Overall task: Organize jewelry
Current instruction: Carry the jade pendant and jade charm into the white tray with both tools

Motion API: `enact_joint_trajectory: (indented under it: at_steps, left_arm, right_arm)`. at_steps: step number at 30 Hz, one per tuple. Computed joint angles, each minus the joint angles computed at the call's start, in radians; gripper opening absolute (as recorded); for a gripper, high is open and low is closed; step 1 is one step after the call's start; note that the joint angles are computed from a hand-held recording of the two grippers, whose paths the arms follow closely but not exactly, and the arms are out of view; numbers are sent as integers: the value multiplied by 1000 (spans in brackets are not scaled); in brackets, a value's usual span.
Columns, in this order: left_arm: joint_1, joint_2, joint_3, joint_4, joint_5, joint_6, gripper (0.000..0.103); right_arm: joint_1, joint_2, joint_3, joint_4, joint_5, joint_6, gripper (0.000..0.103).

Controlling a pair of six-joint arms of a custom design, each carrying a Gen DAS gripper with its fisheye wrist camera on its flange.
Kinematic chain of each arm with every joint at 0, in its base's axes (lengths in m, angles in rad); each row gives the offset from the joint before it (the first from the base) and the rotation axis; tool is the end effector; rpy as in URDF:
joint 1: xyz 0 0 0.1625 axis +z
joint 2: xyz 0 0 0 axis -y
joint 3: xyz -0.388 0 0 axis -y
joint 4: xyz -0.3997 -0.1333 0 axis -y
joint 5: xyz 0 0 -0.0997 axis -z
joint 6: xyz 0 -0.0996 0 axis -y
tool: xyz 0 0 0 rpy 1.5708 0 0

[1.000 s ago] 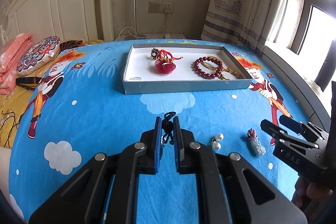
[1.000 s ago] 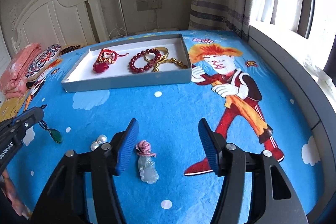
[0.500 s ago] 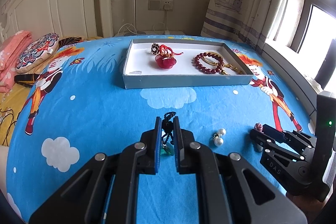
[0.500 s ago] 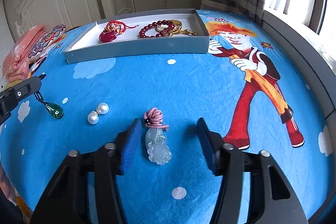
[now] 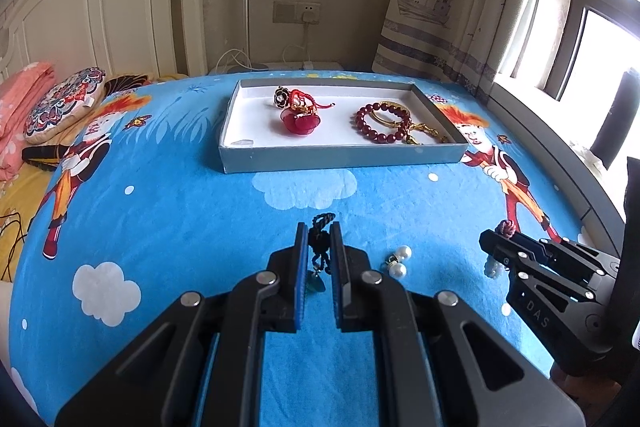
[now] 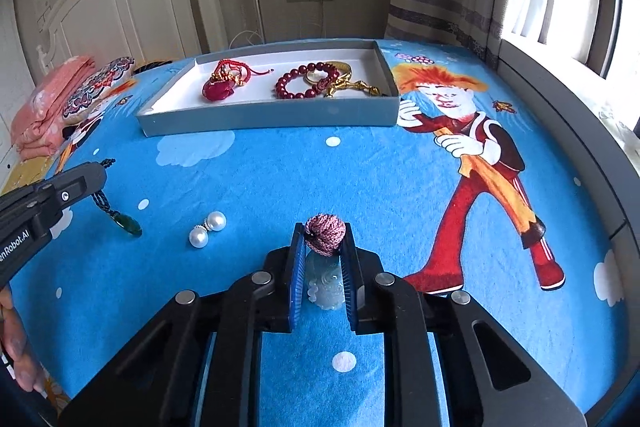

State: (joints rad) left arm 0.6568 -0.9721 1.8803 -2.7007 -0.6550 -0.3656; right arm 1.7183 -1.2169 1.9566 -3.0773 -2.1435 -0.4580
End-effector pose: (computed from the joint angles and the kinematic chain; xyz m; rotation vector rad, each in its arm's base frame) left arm -0.3259 -0.5193 0.1306 0.5176 2.3210 -0.9107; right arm 0.1607 -0.5419 0.2659 0.4333 -2.3212 0.8277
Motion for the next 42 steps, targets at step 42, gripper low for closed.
enact_joint_trajectory:
  at_steps: [42]
  left_arm:
    - [24,123,-207,-66,113,163,10]
  right_arm:
    - [61,112,-198,-39,-26,-11,17]
